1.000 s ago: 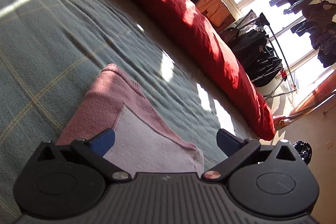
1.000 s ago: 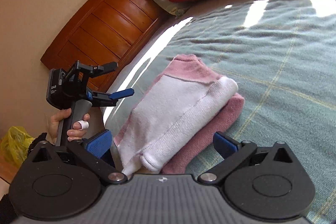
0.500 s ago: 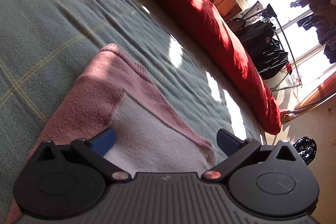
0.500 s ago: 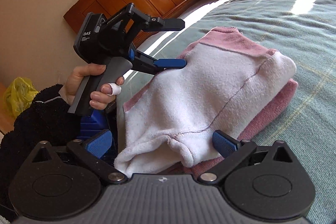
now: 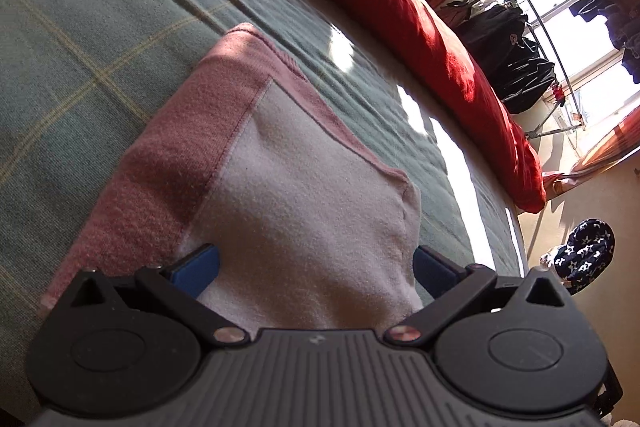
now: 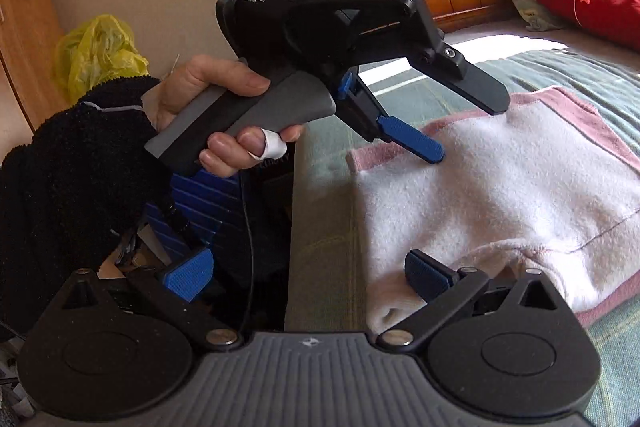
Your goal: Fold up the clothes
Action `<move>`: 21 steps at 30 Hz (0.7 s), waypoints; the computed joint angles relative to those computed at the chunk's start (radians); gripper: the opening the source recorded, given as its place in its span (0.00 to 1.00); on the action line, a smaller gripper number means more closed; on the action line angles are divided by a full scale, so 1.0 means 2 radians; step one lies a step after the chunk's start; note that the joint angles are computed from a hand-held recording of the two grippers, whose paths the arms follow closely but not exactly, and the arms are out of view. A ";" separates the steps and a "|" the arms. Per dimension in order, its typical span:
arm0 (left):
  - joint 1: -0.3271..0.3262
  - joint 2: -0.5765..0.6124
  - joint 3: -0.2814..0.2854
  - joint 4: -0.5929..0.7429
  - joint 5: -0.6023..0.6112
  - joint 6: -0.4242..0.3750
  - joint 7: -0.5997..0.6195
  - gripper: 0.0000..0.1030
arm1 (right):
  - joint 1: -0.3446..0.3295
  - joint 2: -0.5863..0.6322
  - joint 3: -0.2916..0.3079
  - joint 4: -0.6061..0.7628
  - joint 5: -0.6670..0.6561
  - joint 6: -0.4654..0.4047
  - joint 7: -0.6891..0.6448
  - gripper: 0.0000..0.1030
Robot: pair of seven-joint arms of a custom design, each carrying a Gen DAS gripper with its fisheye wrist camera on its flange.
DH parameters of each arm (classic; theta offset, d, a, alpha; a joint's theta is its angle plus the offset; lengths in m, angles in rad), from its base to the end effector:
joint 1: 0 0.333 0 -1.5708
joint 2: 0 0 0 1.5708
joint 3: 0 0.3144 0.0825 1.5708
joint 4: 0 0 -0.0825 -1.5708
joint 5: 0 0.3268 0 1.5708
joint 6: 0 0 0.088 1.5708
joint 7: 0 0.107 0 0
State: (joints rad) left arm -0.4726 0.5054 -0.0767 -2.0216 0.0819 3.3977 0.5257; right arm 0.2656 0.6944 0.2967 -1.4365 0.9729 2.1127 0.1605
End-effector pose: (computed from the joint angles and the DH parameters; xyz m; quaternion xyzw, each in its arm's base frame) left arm 0.5261 -0.3252 0.3480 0.7637 -0.4879 0.4225 0.0124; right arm 0.5826 0.3564 0.3486 -0.8706 0.0953 0.1754 0.4497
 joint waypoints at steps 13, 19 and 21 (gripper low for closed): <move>0.003 0.040 0.002 0.094 -0.018 0.009 0.061 0.99 | -0.006 0.024 -0.006 0.075 0.048 0.091 -0.011 1.00; -0.010 0.097 0.039 0.178 -0.001 -0.065 0.030 0.99 | 0.032 0.120 -0.040 0.205 -0.071 0.101 0.129 1.00; -0.005 0.104 0.038 0.174 0.011 -0.038 0.024 0.99 | 0.027 0.119 -0.032 0.186 -0.083 0.120 0.124 1.00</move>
